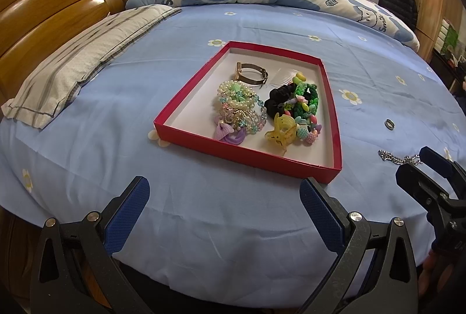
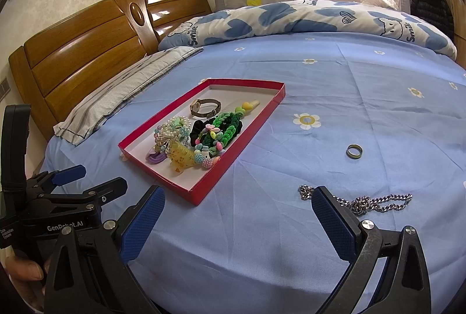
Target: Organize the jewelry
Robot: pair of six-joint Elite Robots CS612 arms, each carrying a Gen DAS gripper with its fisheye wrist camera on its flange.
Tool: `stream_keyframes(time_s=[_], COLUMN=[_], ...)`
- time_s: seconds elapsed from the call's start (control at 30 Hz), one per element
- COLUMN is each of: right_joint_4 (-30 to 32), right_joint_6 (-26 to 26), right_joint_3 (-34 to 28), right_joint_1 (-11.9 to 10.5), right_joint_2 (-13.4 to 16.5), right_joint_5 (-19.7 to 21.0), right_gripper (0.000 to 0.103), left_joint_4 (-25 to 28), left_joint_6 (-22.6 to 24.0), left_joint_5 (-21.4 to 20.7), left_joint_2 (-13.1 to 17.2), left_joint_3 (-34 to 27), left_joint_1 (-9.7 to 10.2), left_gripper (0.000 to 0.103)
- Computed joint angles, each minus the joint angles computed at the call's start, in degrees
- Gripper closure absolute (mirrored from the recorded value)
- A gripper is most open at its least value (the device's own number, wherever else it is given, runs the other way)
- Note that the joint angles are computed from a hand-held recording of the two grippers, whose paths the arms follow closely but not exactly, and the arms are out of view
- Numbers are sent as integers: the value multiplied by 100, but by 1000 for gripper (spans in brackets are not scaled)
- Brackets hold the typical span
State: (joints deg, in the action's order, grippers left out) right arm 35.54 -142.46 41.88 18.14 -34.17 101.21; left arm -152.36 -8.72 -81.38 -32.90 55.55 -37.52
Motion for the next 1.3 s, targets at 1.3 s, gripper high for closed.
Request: stream_keyframes(time_s=[1.3], right_joint_4=[-7], right_joint_6=[-4], right_joint_3=[-7], right_joint_1=[-8], right_joint_2=[-5], right_joint_5=[-23], right_gripper=[1], left_joint_4=[123], left_joint_6=[37], left_joint_5=[-86], left_joint_2=[64], left_joint_3=[-154], left_joint_1=[-2], left_gripper=[0])
